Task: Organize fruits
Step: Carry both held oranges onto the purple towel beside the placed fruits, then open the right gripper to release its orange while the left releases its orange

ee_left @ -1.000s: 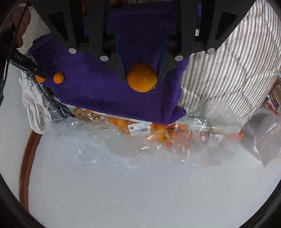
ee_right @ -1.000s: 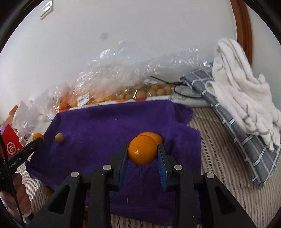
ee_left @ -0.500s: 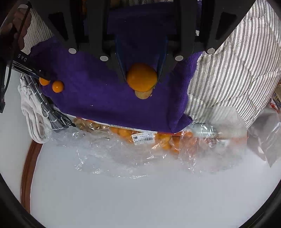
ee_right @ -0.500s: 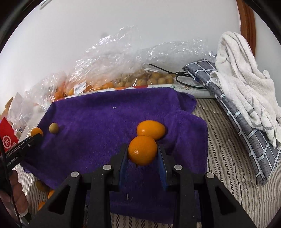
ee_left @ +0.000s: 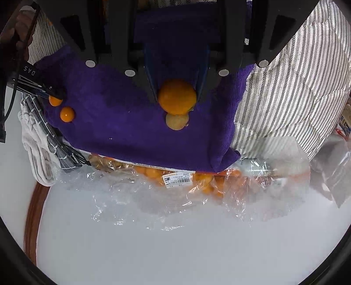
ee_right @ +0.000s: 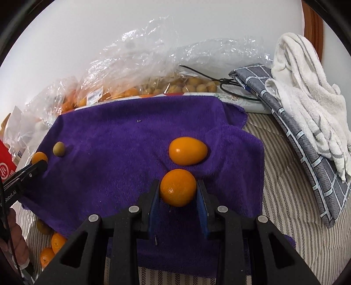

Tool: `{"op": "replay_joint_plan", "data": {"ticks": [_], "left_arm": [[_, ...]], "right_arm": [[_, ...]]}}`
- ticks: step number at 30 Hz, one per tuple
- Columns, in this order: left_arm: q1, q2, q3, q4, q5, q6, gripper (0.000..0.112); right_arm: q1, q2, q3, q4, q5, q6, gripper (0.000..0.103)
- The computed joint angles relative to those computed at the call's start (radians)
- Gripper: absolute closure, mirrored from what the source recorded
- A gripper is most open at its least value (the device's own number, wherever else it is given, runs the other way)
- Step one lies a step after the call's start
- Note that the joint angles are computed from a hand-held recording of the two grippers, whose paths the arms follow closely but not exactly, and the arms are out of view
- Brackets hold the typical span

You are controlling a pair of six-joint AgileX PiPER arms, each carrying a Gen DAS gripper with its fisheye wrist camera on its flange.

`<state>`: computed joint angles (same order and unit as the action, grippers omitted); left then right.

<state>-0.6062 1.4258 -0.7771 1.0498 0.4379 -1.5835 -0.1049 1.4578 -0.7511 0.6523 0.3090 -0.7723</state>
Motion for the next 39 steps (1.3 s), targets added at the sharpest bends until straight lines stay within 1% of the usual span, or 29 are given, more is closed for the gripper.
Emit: {"op": "replay_joint_plan", "data": {"ticks": [8,12,20,24,27,31,34,37,39], "left_arm": [[0.000,0.015,-0.010,-0.035,0.008,0.035,0.079],[-0.011,0.023,-0.016,-0.041,0.019,0.044,0.079],[-0.017,0.033,-0.026,-0.055,0.033,0.061,0.079],[-0.023,0.038,-0.032,-0.059,0.045,0.067,0.079],[-0.026,0.039,-0.034,-0.064,0.051,0.071,0.079],[-0.027,0.042,-0.036,-0.066,0.053,0.076,0.079],[-0.024,0.042,-0.039,-0.080,0.054,0.094,0.079],[-0.027,0.034,-0.036,-0.066,0.059,0.079,0.079],[-0.029,0.025,-0.035,-0.060,0.062,0.073,0.077]], "right_arm": [[0.020,0.006,-0.011,-0.114,-0.005,0.120,0.071],[0.013,0.006,-0.015,-0.097,0.007,0.109,0.071],[0.024,0.005,-0.008,-0.137,-0.012,0.139,0.071],[0.020,0.006,-0.010,-0.112,-0.004,0.117,0.071],[0.009,0.002,-0.012,-0.073,0.016,0.085,0.068],[0.010,-0.020,0.007,-0.021,0.007,0.032,0.055],[0.020,-0.030,0.016,-0.017,-0.001,0.026,0.052],[0.033,-0.045,0.026,-0.031,-0.008,0.036,0.051],[0.043,-0.057,0.032,-0.042,-0.013,0.042,0.050]]}}
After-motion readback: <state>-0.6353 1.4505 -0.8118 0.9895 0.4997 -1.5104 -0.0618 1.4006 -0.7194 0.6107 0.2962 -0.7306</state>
